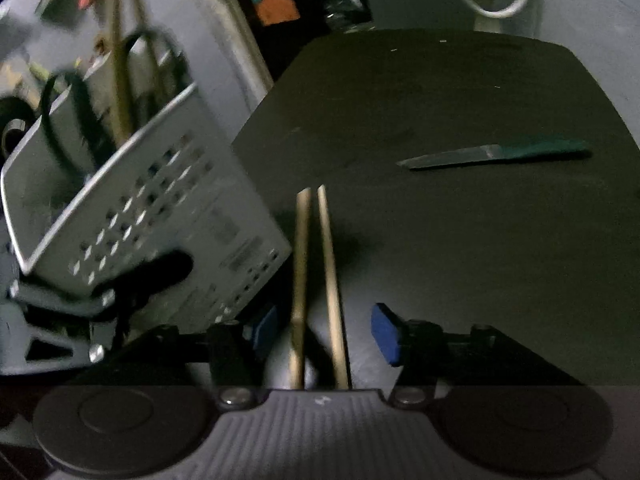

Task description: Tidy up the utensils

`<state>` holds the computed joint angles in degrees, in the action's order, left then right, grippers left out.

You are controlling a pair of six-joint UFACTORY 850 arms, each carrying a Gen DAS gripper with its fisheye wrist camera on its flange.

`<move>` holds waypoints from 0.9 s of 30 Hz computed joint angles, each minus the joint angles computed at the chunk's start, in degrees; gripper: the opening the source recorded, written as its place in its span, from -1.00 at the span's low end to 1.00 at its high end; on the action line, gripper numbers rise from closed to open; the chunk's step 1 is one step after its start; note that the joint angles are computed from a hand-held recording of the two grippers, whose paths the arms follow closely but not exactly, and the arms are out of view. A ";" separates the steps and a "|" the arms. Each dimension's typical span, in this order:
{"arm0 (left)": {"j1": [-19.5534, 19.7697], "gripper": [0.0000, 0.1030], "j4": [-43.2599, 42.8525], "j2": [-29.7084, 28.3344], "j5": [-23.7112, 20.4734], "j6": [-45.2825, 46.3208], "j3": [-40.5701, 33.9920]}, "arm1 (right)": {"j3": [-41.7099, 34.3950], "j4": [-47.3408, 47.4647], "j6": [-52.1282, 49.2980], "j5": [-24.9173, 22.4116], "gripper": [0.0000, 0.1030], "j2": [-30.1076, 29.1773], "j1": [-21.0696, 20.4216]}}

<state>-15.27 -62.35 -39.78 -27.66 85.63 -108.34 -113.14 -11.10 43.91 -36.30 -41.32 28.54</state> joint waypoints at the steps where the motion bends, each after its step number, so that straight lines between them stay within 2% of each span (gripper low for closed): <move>1: -0.02 0.66 -0.05 0.00 0.01 0.07 0.02 | -1.45 -0.03 -1.13 -1.52 0.12 -0.90 0.32; 3: -0.01 0.66 -0.01 0.00 0.04 -0.01 0.00 | -4.60 -1.92 -1.99 -4.85 0.11 -2.86 1.08; 6: 0.01 0.66 -0.09 0.01 0.00 0.11 0.03 | -10.00 -6.11 -2.85 -10.65 -0.04 -6.04 2.58; 8: -0.01 0.66 -0.07 0.01 0.05 0.02 0.04 | -13.38 -8.95 -3.78 -14.44 -0.50 -7.99 3.49; 10: -0.01 0.66 0.12 -0.02 -0.01 -0.09 -0.05 | -12.84 -8.14 -3.99 -14.35 -0.70 -7.57 3.49; 15: 0.00 0.66 -0.18 0.02 0.03 0.13 0.06 | -9.06 -7.46 -5.89 -12.33 -0.73 -5.26 3.03; 19: 0.00 0.66 -0.11 0.06 0.06 -0.01 0.10 | -9.20 -9.67 -3.66 -13.45 -0.73 -5.49 2.38; 24: 0.01 0.66 -0.08 0.03 -0.03 0.05 0.04 | -5.54 -7.47 0.57 -8.67 -0.74 -3.59 -0.67; 27: 0.01 0.66 -0.26 0.07 0.00 0.25 0.13 | -5.23 -6.27 -1.64 -8.90 -0.73 -3.16 -2.08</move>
